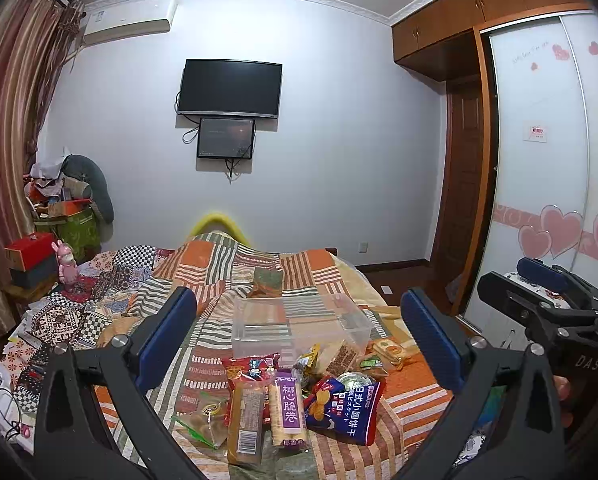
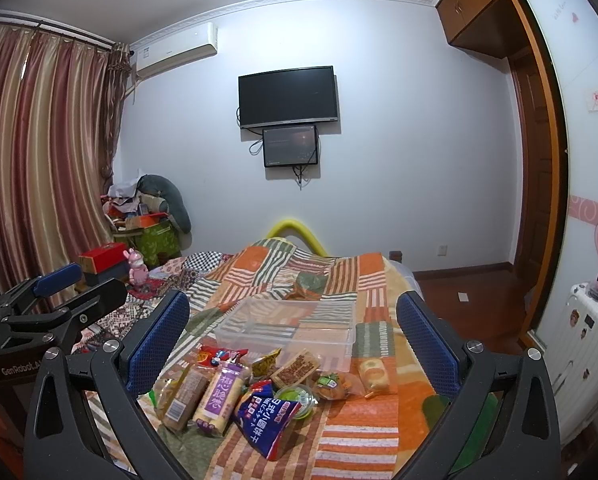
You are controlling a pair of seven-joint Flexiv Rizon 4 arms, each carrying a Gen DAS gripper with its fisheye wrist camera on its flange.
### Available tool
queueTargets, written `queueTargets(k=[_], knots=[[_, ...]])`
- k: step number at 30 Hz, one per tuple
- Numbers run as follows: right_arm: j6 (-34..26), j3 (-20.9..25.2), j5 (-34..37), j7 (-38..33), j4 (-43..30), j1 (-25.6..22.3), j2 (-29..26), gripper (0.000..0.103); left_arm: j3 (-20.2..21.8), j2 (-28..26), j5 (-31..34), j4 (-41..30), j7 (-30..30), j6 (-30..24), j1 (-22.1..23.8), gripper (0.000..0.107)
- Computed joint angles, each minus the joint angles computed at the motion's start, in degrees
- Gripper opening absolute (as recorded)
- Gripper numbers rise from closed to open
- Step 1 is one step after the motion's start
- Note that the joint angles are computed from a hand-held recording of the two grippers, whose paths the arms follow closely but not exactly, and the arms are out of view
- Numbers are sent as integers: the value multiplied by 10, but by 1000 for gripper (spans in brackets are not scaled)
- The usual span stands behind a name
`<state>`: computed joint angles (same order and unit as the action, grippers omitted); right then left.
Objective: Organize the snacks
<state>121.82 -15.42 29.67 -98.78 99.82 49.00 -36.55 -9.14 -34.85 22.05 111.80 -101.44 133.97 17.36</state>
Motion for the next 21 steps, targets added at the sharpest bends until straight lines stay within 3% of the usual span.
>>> queueTargets(k=[17,21], knots=[[0,17,-14,15,-2,-17,-5,103,-8,-3,12,-6,-6,-7,6,103],[-2,32,-32,28,-1,-33,-7,103,-4,-3,11,-6,-3,-8,6,95]])
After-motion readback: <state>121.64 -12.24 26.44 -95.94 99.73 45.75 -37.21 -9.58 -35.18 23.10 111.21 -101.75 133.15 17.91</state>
